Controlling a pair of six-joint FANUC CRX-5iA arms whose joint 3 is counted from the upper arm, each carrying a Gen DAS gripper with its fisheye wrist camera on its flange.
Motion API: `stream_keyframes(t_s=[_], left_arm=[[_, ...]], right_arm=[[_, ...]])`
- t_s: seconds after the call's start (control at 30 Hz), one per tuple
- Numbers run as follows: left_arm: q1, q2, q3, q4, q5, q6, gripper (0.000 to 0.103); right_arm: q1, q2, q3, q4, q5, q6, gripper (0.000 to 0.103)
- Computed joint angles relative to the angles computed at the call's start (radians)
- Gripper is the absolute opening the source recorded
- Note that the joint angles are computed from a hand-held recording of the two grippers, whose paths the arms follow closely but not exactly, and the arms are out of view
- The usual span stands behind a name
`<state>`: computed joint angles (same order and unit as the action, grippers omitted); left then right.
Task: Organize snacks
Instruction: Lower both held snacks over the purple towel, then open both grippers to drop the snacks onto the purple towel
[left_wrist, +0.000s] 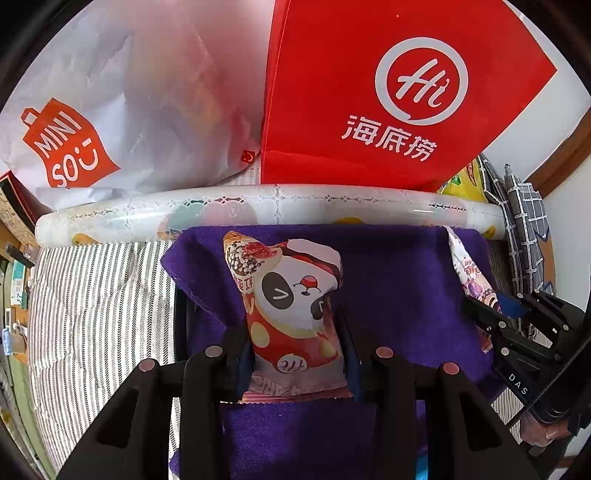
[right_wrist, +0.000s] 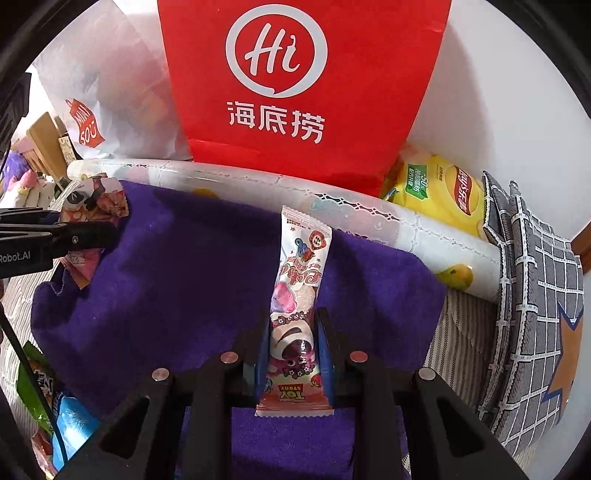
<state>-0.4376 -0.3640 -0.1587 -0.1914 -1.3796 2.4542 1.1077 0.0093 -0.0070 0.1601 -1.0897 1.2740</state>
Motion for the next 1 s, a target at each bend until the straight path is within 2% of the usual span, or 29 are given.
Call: stream_keyframes(t_s=[0.27, 0.6, 0.8, 0.87, 1.0], left_arm=[[-0.007, 0.018, 0.006, 0.006, -0.001, -0.007, 0.039], [-0.009, 0.033, 0.01, 0.013, -0.005, -0.022, 0.04], [-0.002, 0.038, 0.007, 0.018, -0.012, -0.028, 0.041], [0.0, 0.038, 0.008, 0.018, -0.014, -0.032, 0.049], [-0.005, 0.042, 0.011, 0.013, -0.011, -0.038, 0.053]], right_arm=[[0.007, -0.002, 0.005, 0.021, -0.011, -0.019, 0.027], [0.02, -0.035, -0.007, 0.048, 0.01, -0.033, 0.042], [0.024, -0.043, -0.008, 0.059, 0.011, -0.044, 0.043], [0.024, -0.046, -0.009, 0.061, 0.013, -0.046, 0.043], [0.02, -0.052, -0.01, 0.057, 0.015, -0.05, 0.043]])
